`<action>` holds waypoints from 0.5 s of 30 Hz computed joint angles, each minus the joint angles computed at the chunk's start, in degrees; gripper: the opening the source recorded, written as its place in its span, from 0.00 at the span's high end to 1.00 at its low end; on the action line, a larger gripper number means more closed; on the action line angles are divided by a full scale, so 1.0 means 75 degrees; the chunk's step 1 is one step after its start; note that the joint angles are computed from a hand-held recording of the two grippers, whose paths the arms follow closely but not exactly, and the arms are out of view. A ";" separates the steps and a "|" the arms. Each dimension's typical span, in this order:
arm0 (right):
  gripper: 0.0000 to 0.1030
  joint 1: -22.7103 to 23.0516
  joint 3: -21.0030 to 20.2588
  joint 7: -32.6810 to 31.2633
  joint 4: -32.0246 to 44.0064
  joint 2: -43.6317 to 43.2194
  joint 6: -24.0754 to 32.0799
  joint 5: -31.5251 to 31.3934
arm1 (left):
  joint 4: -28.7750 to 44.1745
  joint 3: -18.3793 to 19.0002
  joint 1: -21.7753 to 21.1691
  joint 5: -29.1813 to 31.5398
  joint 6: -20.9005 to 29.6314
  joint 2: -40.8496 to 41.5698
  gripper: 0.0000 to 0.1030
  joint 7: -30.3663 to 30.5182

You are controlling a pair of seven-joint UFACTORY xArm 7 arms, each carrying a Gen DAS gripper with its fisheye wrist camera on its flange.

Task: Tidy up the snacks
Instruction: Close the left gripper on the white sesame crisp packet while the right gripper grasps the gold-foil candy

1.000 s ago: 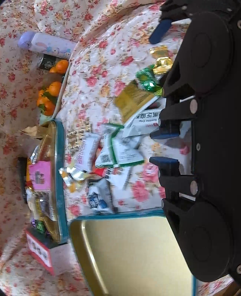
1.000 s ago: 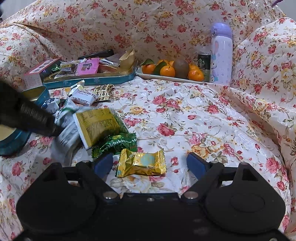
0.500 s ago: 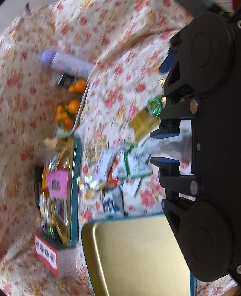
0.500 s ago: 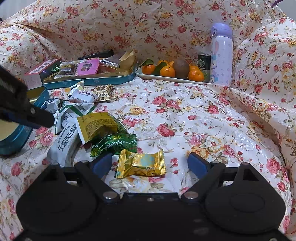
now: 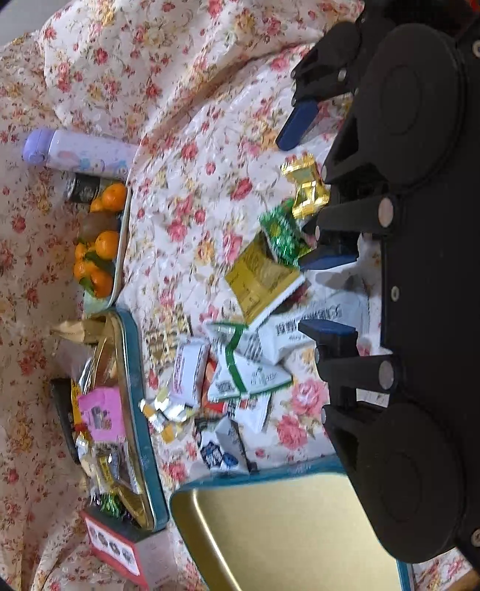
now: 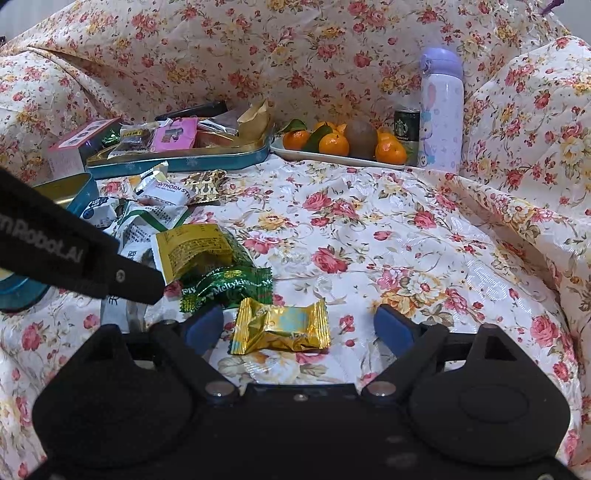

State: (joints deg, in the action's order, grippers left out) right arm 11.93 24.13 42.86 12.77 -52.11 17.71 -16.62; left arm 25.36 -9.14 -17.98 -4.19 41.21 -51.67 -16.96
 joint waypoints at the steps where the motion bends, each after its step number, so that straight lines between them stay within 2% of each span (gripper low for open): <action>1: 0.27 0.0072 -0.0060 -0.0049 -0.0005 -0.0061 0.0054 0.0011 | -0.0023 -0.0053 0.0068 0.0043 -0.0005 -0.0036 0.63 -0.0070; 2: 0.40 0.0157 -0.0130 -0.0113 -0.0037 -0.0143 0.0066 0.0022 | -0.0049 -0.0050 0.0099 0.0061 -0.0004 -0.0068 0.63 -0.0103; 4: 0.52 0.0357 -0.0322 -0.0312 -0.0074 -0.0220 0.0099 0.0084 | -0.0049 0.0035 0.0117 0.0030 0.0097 -0.0049 0.63 -0.0127; 8: 0.55 0.0507 -0.0471 -0.0542 0.0009 -0.0201 0.0303 0.0255 | -0.0118 0.0304 0.0055 -0.0231 0.0204 -0.0065 0.62 -0.0078; 15: 0.55 0.0607 -0.0467 -0.0910 0.0012 -0.0344 0.0527 0.0254 | -0.0079 0.0272 0.0053 -0.0315 0.0182 0.0102 0.62 0.0060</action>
State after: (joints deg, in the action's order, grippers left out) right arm 16.48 20.63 36.03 12.86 -54.69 21.66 -14.71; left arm 24.76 -7.10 -17.58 -6.56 42.57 -50.91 -16.51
